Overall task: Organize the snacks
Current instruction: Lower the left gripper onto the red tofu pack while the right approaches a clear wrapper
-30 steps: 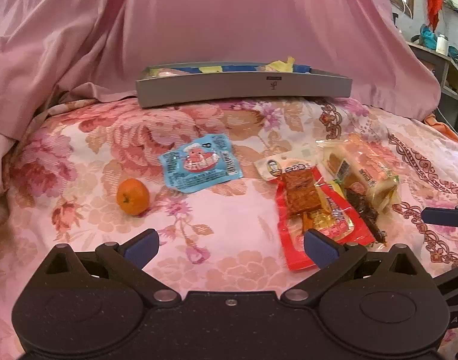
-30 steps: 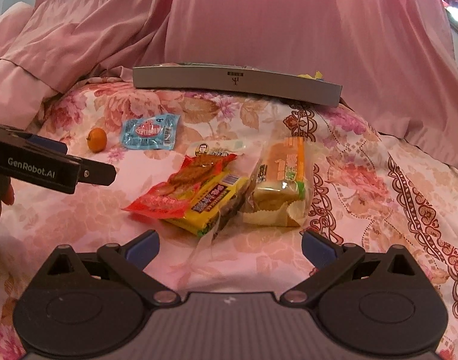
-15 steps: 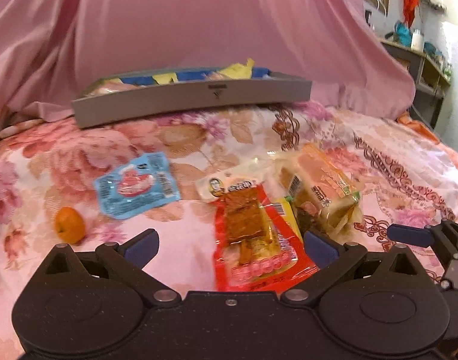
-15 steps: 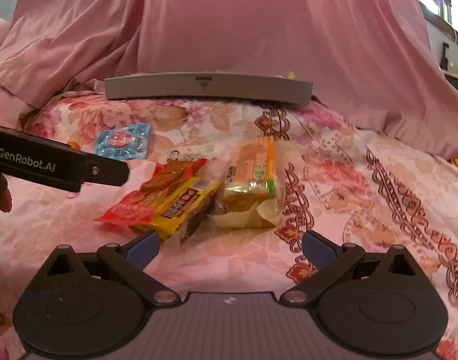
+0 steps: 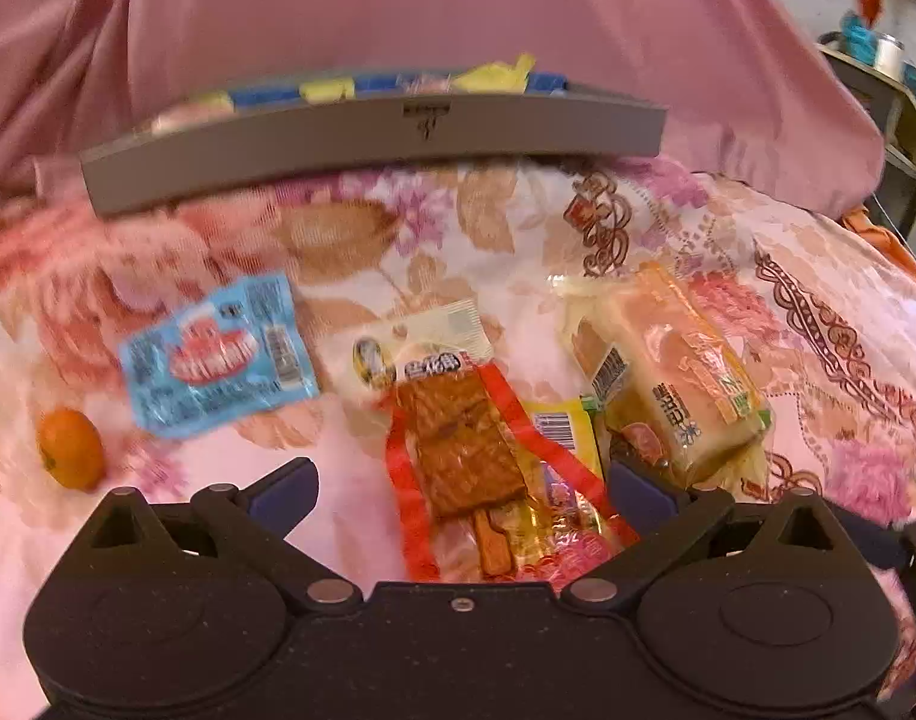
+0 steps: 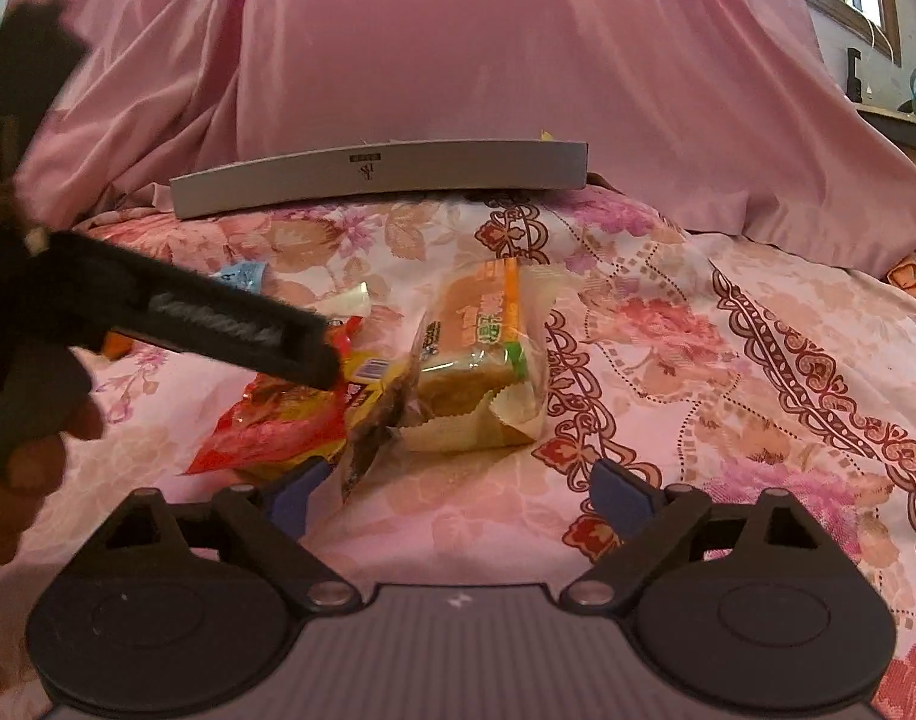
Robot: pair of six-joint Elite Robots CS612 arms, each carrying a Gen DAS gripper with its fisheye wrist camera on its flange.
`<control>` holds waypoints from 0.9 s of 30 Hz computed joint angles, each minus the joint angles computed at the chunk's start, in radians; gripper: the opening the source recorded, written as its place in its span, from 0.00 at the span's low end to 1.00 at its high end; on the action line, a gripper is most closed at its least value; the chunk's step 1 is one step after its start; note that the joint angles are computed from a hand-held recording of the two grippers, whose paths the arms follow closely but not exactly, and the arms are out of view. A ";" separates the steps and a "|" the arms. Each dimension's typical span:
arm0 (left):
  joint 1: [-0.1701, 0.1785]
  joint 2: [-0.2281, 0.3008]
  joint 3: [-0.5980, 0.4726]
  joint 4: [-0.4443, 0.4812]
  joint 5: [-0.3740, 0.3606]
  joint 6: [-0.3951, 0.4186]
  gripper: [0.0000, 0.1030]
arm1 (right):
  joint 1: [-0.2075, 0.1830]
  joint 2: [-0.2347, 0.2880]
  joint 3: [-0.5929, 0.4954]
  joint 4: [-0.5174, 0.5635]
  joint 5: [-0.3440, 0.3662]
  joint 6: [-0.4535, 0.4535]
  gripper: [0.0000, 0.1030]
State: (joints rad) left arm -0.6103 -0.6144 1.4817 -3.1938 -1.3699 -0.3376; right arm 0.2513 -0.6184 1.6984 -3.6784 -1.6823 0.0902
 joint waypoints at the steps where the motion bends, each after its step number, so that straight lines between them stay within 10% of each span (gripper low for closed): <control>1: 0.004 0.001 -0.010 0.025 -0.016 -0.028 0.99 | 0.000 0.000 0.001 -0.005 0.002 -0.002 0.89; 6: 0.018 0.011 -0.064 0.141 -0.067 -0.172 0.99 | 0.001 0.000 0.005 -0.023 0.022 -0.018 0.82; 12: 0.012 0.007 -0.070 0.180 -0.033 -0.143 0.92 | -0.001 -0.002 0.007 -0.021 0.036 -0.009 0.82; 20: 0.030 -0.010 -0.009 0.058 -0.060 -0.135 0.65 | 0.000 0.001 0.006 -0.032 0.039 -0.006 0.80; 27: 0.047 -0.030 0.030 0.037 -0.103 -0.127 0.63 | 0.007 0.001 -0.015 -0.004 0.051 0.016 0.60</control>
State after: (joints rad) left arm -0.5632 -0.6444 1.5114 -3.1565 -1.4724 -0.4647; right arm 0.2586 -0.6178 1.6837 -3.6828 -1.6317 0.1059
